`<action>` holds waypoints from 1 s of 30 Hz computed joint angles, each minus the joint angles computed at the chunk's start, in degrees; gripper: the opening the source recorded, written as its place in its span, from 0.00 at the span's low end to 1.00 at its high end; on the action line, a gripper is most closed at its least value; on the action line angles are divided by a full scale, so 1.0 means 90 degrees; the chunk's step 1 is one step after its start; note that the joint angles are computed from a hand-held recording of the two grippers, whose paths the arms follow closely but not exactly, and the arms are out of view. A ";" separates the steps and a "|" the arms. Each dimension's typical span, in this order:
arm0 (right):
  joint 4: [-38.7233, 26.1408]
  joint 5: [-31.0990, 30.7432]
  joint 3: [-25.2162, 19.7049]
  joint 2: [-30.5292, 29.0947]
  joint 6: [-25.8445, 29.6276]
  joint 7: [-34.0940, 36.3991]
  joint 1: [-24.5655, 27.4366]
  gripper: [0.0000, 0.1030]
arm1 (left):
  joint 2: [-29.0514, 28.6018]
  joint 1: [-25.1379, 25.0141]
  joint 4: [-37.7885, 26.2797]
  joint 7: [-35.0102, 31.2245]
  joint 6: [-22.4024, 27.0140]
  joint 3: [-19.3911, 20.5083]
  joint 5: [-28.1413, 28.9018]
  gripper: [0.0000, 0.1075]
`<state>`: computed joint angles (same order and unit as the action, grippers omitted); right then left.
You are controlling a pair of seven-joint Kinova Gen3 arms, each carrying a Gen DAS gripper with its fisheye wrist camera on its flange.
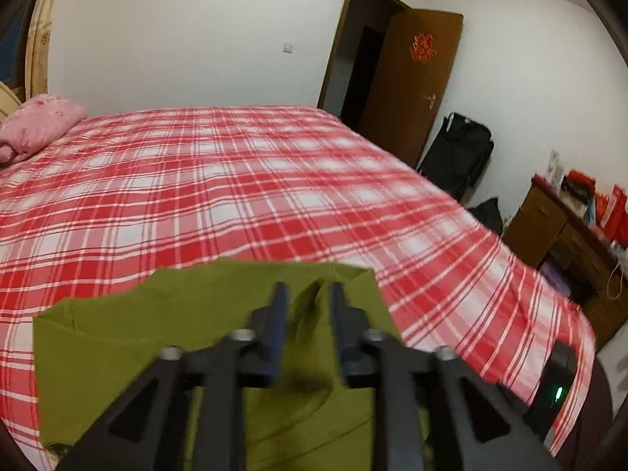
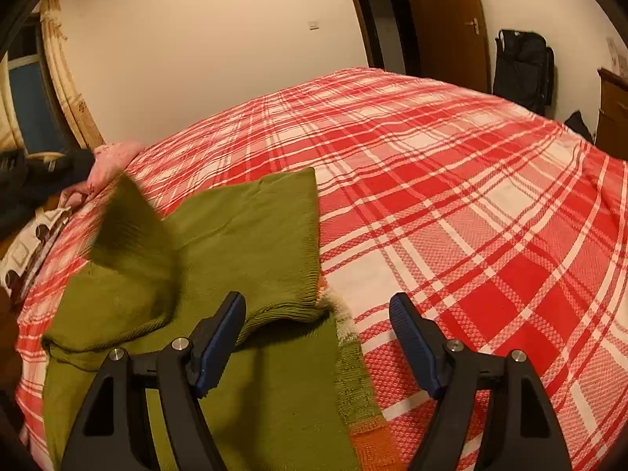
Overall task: Fold small clothes
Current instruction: 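Lift the sleeve and fold it across the sweater body with the left gripper, then lower the sleeve onto the body and open the left gripper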
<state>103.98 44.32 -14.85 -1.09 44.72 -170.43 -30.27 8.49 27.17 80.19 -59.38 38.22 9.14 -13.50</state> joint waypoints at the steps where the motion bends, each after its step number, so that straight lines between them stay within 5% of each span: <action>1: 0.0014 -0.0054 0.0020 -0.0011 -0.0045 0.0020 0.0018 0.74 | -0.0121 0.0030 0.0139 0.0032 -0.0052 -0.0016 -0.0091 0.50; 5: 0.0102 -0.0037 0.0021 -0.0078 -0.0228 0.0002 0.0067 0.74 | -0.0683 -0.0582 0.0859 0.0199 -0.0237 0.0661 -0.0796 0.61; 13: -0.0132 -0.1291 0.0206 -0.0206 -0.1161 0.1583 0.0481 0.74 | -0.1697 -0.0777 0.2407 0.0982 0.0651 0.0432 -0.2516 0.65; 16: -0.0924 -0.1704 -0.0295 0.0188 -0.0764 0.2271 0.1027 0.74 | -0.1852 -0.1274 0.2797 0.1287 0.0590 0.0375 -0.2480 0.65; 19: -0.1809 -0.2143 -0.0180 0.0830 -0.0382 0.3023 0.0935 0.74 | -0.1753 -0.1719 0.2916 0.1579 0.0467 0.0443 -0.2467 0.65; 24: -0.3248 -0.2553 0.1177 0.1997 0.0719 0.3852 -0.0222 0.74 | -0.1332 -0.1734 0.2859 0.1405 0.0454 0.0289 -0.1993 0.65; 26: -0.3506 -0.2694 0.1422 0.2151 0.1237 0.3902 -0.0372 0.57 | -0.1382 -0.1691 0.3010 0.1346 0.0420 0.0247 -0.2028 0.65; 30: -0.3094 -0.2229 0.1291 0.1884 0.1884 0.3677 -0.0430 0.52 | -0.1536 -0.1741 0.3172 0.1075 0.0353 0.0205 -0.1940 0.71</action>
<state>76.13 24.26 -3.23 15.87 61.67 -137.34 -34.14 -5.33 11.50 108.74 -49.70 41.40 10.98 -30.96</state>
